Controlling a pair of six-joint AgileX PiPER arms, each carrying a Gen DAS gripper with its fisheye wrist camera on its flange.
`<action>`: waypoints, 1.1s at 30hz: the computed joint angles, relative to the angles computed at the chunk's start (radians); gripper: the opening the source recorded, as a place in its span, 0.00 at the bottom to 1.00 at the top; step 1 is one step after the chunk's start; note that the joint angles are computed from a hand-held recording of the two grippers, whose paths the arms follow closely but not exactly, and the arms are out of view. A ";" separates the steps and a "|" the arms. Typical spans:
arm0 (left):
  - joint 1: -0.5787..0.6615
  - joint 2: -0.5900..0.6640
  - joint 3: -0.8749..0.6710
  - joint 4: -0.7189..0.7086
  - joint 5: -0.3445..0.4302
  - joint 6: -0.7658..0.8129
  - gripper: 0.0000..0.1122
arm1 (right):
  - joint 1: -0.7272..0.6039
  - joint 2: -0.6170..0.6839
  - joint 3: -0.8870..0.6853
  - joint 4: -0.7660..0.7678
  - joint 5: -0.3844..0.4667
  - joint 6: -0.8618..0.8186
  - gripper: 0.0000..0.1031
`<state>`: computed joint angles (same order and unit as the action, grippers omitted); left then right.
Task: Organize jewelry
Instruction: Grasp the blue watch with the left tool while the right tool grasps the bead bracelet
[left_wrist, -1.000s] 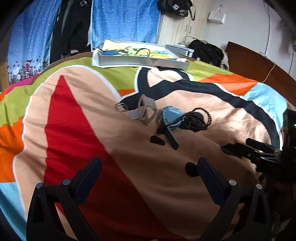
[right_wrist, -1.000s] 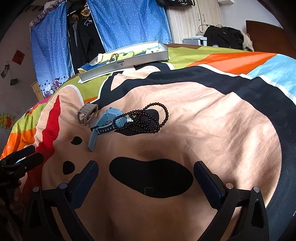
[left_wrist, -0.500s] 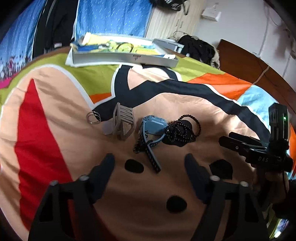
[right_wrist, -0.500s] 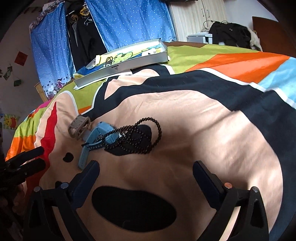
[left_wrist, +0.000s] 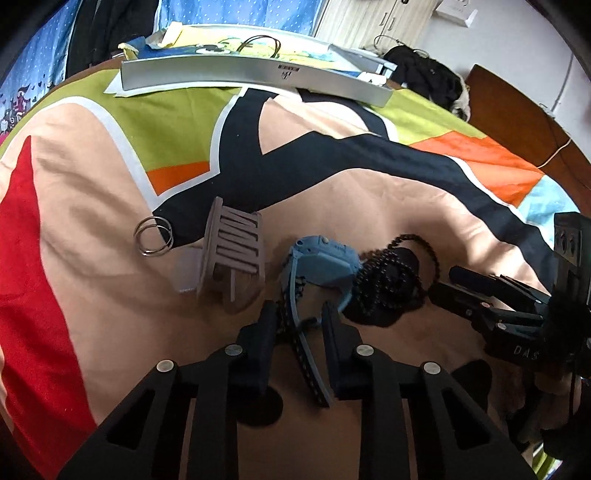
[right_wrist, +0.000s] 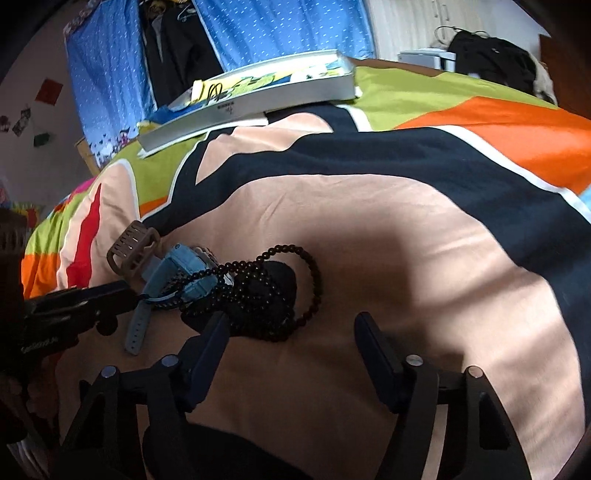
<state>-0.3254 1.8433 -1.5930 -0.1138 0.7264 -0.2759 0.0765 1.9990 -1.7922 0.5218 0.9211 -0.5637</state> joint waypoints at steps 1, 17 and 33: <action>-0.002 0.018 -0.024 0.009 0.012 -0.010 0.18 | 0.006 0.013 -0.017 -0.005 0.004 0.004 0.59; -0.010 0.081 -0.108 0.061 0.061 -0.082 0.09 | 0.087 0.081 -0.057 -0.187 -0.088 0.068 0.49; -0.086 -0.142 0.154 0.190 -0.021 -0.219 0.01 | 0.014 -0.062 0.195 0.034 -0.114 -0.026 0.06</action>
